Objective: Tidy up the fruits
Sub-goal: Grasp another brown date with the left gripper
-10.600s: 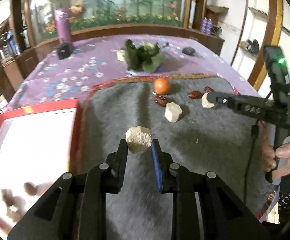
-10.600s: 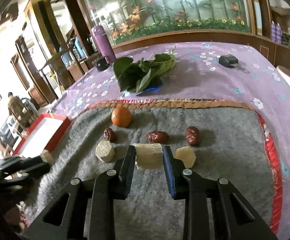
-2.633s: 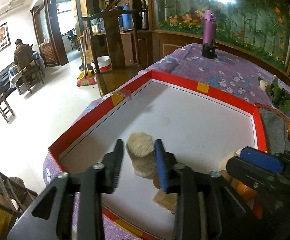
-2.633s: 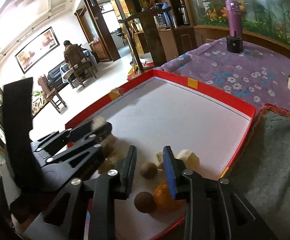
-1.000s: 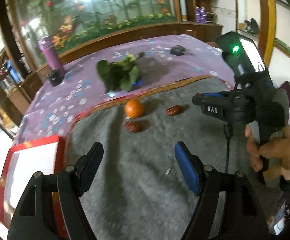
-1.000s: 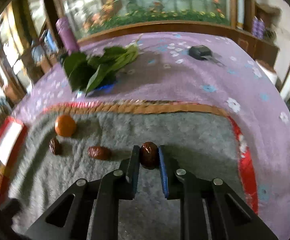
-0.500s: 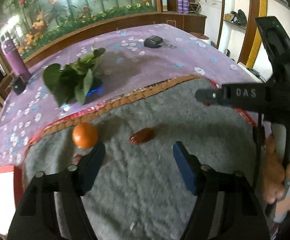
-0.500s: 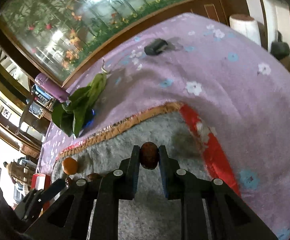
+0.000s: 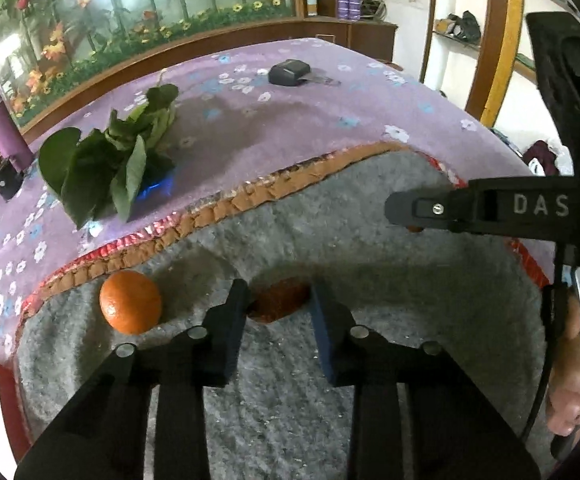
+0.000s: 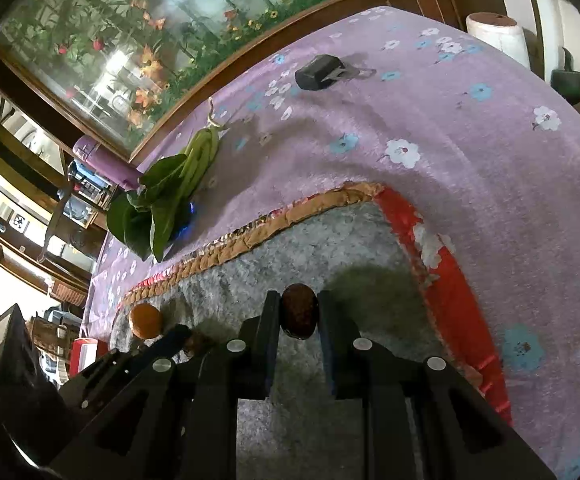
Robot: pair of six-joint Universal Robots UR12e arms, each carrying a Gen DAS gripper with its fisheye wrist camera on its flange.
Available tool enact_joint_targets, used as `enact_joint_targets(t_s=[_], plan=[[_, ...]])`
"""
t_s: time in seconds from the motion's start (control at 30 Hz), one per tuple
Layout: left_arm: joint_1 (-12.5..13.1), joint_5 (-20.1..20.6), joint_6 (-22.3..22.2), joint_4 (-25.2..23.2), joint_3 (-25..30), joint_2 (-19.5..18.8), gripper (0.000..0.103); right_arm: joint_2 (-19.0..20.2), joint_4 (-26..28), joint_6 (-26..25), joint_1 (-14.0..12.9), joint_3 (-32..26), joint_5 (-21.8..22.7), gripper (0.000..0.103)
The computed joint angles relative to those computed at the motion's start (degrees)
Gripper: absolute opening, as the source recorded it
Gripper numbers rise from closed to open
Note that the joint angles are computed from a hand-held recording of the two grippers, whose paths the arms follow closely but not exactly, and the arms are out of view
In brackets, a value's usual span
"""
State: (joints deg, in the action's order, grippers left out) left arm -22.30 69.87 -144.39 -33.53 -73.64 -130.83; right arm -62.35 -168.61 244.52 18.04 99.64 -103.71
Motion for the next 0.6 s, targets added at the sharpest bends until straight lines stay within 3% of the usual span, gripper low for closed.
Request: enact_joint_targets(t_s=[0.33, 0.6], plan=[[1.1, -1.7, -4.9, 1.9, -3.3, 2.0, 0.028, 0.3, -0.8, -0.9, 0.0, -0.2, 0.1, 0.02], [3.4, -3.0, -11.7, 8.9, -9.2, 6.2, 0.028, 0.9, -3.3, -4.0, 0.5, -0.7, -0.3, 0.02]])
